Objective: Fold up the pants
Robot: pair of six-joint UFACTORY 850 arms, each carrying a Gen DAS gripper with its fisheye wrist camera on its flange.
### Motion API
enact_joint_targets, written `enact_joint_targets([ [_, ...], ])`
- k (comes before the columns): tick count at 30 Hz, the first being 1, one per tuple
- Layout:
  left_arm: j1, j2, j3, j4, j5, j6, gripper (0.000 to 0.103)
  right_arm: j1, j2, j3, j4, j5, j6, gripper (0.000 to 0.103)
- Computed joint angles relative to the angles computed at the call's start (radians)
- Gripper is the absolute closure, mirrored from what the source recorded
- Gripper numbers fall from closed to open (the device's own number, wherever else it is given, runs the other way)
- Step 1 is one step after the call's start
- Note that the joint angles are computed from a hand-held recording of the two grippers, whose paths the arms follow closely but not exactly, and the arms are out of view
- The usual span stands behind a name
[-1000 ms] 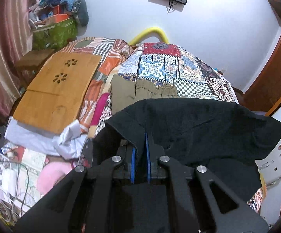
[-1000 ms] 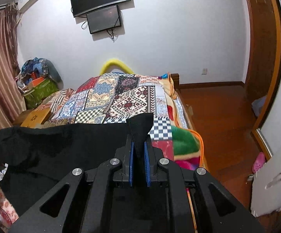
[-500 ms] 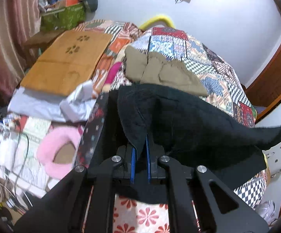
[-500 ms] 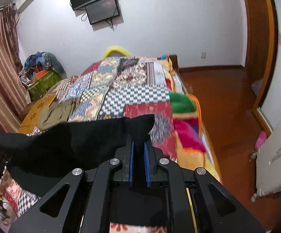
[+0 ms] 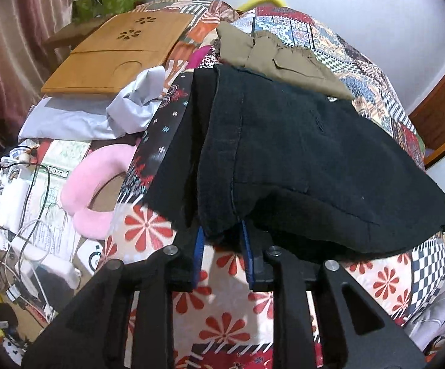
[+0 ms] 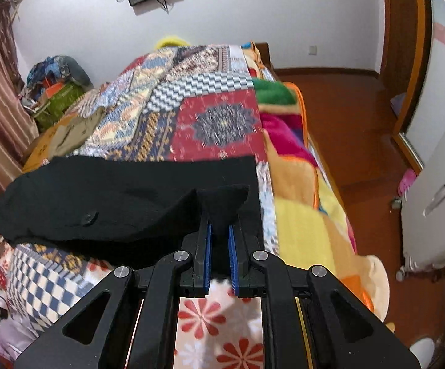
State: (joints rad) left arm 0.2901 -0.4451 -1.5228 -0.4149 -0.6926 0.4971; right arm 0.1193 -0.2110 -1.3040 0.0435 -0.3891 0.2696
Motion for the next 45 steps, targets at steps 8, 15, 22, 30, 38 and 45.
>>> enact_joint_targets([
  [8, -0.006, 0.045, 0.036, 0.087, 0.024, -0.046, 0.081, 0.009, 0.023, 0.049, -0.112, -0.018, 0.089, 0.083],
  [15, -0.018, 0.070, 0.014, 0.125, 0.040, -0.092, 0.081, -0.006, 0.053, 0.076, -0.131, -0.040, 0.101, 0.068],
  [22, -0.078, 0.065, -0.056, 0.112, 0.062, -0.090, 0.067, 0.003, 0.059, 0.065, -0.163, -0.077, 0.067, 0.065],
  [30, -0.199, -0.012, -0.186, 0.071, 0.043, -0.047, 0.058, -0.043, 0.097, 0.088, -0.170, -0.094, 0.092, 0.065],
  [38, -0.321, -0.136, -0.330, 0.061, -0.037, -0.039, 0.057, -0.079, 0.028, 0.004, -0.031, -0.032, -0.014, 0.065],
  [45, -0.408, -0.216, -0.393, 0.079, -0.087, -0.034, 0.053, -0.075, -0.097, -0.079, 0.164, -0.032, -0.218, 0.065],
])
